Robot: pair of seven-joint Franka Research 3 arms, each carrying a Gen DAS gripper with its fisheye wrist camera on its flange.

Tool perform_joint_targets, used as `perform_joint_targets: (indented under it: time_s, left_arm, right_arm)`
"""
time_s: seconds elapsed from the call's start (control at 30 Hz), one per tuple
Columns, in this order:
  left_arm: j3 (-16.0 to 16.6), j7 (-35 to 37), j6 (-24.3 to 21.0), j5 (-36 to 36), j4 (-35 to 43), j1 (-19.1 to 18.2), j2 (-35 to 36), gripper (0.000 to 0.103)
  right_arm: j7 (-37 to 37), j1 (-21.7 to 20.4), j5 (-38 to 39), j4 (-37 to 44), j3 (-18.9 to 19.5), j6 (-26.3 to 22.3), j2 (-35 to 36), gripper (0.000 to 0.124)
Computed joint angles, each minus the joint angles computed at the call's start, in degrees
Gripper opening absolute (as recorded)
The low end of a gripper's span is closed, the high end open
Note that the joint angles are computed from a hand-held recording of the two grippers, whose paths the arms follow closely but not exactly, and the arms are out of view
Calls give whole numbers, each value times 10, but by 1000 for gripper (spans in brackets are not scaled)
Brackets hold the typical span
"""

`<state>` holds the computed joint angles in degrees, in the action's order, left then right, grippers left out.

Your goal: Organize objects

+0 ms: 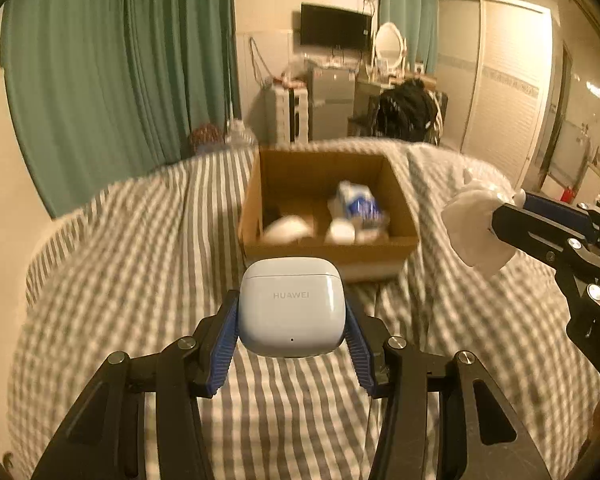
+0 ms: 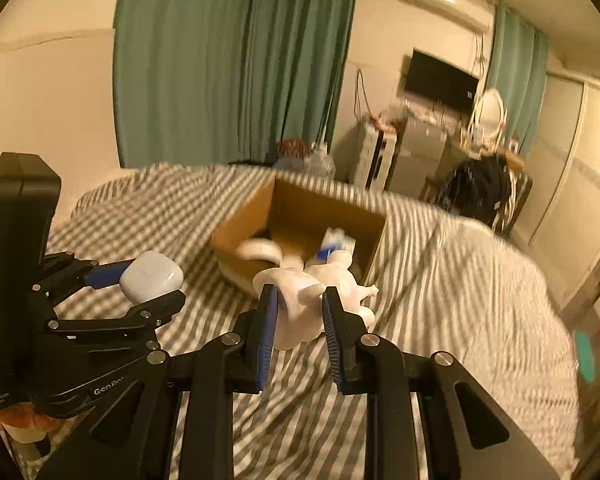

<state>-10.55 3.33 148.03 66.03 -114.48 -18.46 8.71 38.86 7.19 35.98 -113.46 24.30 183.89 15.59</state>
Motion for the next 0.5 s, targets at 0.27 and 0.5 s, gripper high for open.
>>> perform_joint_targets:
  time_s: [0.27,0.5]
  left_arm:
    - [18,53,-9,4,96,12,33,51]
    - [49,147,7,-47,241,16,144,51]
  right_arm:
    - [34,57,-37,141,-59,-46,49,19]
    - [163,154,-147,337,-182,-137,171,1]
